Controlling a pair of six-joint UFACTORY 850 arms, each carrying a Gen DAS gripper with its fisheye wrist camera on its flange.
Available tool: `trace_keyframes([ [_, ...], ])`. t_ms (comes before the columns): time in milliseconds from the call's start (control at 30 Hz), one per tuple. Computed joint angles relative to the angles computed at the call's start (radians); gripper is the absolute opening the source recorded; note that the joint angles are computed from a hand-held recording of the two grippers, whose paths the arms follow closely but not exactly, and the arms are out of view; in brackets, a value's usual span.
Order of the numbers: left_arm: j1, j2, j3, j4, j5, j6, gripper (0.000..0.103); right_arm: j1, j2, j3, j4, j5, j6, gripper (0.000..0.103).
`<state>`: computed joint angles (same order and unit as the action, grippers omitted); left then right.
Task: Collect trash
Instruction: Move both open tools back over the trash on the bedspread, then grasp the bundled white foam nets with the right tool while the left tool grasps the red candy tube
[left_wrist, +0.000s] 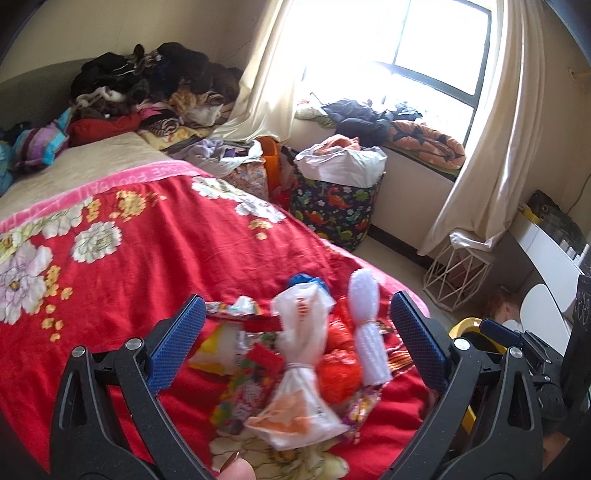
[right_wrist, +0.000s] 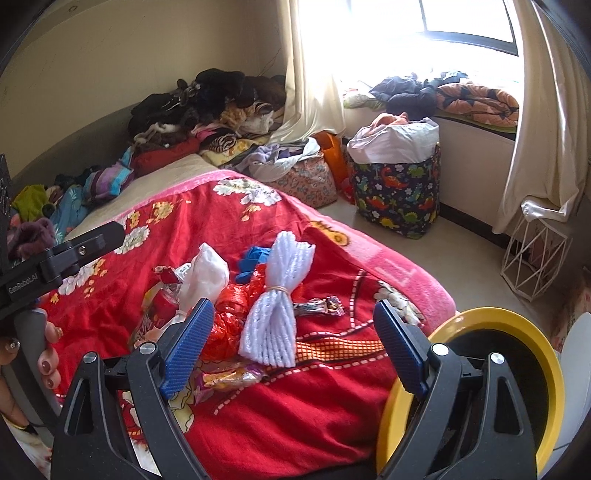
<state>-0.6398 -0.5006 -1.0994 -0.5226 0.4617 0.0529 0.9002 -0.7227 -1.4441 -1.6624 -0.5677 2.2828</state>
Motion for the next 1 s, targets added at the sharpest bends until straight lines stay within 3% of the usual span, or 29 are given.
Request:
trace_keyframes([
  [467,0.08,-0.007,0.041,0.035,-0.06,-0.048,0.092,-0.029,-0.091,-0.116,0.134,0.061,-0.147,0.085],
  [733,0.115,-0.031,0.045,0.184,-0.121,-0.187,0.075,-0.052,-0.159,-0.199,0.282,0.095,-0.288,0.085],
  [1000,0.126,-0.07,0.028,0.446,-0.169,-0.43,0.055,-0.075,-0.225,-0.277,0.454,0.137,-0.444,0.08],
])
